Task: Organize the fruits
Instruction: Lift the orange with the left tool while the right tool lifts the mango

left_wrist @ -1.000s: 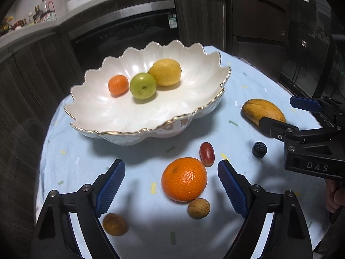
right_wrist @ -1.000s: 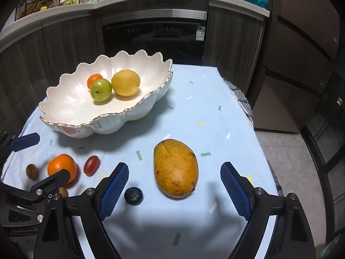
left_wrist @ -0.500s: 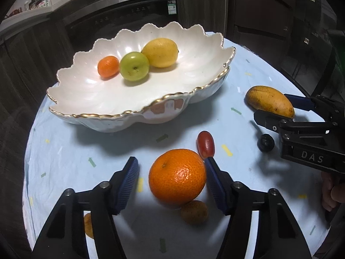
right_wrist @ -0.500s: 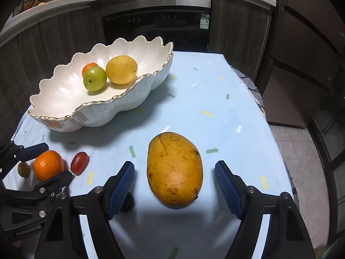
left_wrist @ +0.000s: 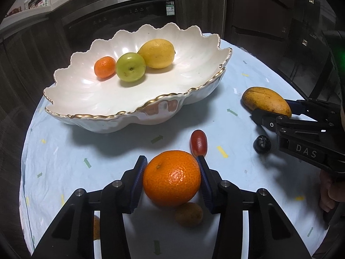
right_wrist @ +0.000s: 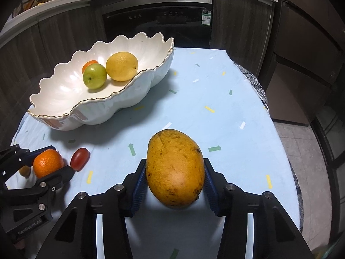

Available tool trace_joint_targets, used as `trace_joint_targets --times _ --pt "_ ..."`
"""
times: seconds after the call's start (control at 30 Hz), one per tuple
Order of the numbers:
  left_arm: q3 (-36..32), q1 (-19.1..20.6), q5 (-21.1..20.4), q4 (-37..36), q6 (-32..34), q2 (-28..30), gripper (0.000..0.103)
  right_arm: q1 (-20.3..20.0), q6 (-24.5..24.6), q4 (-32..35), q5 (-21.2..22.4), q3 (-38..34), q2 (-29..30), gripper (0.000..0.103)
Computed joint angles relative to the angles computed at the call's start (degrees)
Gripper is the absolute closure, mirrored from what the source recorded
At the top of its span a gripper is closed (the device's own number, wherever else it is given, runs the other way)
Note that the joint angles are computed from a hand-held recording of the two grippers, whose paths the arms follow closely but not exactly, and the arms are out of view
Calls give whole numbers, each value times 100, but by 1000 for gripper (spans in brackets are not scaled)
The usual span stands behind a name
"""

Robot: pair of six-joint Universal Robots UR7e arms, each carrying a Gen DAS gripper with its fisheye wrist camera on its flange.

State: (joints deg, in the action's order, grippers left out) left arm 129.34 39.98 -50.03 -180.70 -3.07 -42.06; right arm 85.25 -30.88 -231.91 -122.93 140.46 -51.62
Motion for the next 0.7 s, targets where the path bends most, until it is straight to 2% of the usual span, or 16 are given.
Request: trace_joint_targets --times 0.7 --pt "186 -211 190 37 -108 -234 59 167 0 -182 -69 103 -59 55"
